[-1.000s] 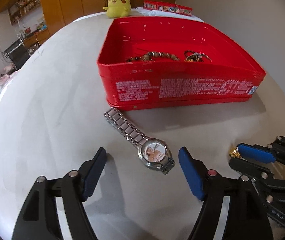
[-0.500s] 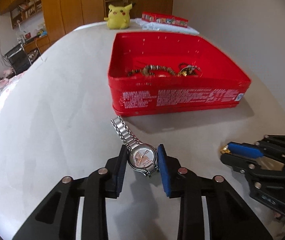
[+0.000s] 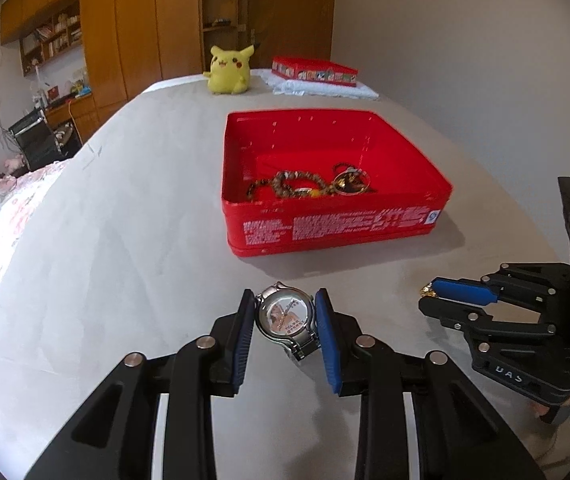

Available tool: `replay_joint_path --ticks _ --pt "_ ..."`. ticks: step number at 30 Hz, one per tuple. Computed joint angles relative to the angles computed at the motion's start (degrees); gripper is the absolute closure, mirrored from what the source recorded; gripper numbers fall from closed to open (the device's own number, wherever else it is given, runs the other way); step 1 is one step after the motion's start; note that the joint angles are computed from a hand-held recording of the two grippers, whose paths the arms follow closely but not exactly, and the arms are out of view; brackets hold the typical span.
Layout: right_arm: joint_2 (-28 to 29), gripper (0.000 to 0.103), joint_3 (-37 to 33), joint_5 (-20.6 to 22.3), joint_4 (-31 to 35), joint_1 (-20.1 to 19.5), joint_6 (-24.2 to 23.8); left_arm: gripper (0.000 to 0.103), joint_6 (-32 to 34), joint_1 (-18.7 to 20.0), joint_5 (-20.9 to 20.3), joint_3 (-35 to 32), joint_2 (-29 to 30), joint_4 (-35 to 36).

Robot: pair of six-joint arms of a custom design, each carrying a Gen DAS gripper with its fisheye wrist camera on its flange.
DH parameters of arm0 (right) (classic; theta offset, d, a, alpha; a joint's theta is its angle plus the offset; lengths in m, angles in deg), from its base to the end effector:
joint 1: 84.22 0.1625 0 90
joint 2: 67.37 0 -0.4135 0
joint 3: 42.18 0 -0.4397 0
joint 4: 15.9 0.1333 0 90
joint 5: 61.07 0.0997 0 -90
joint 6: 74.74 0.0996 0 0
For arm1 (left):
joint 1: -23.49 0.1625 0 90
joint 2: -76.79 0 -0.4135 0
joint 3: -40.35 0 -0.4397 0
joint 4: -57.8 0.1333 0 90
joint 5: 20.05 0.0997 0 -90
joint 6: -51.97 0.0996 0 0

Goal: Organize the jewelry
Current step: 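Carry the pendant and the wristwatch in both tools over the red box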

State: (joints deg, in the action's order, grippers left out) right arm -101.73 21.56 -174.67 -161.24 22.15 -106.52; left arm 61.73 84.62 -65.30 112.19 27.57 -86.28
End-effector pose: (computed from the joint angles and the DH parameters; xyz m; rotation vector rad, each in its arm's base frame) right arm 0.3304 -0.7931 0.1417 0.9567 -2.4514 0.5268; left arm -0.2071 -0.7970 0.2982 0.5179 2.2978 -0.8097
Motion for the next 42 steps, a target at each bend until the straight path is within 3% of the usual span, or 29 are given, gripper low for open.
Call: replay_joint_path --ticks 12,21,34,42 --pt "-2.07 0.085 1.30 -1.27 -1.16 1.89 -1.31 0.072 3.32 -1.99 -0.06 1.57 -1.96 -3.59" --pt "-1.46 0.085 -2.56 -0.80 1.61 2.66 -0.66 0.072 6.31 -2.33 -0.25 0.07 -1.55 -4.59" --pt "3.17 0.085 -12.81 -2.63 5.43 4.10 -3.00 0.072 10.35 -2.11 -1.77 -7.57 1.87 -2.60" --pt "8.17 0.085 -23.04 -3.15 10.82 4.31 -2.49 0.072 11.28 -1.08 -3.91 -18.06 6.95 3.44"
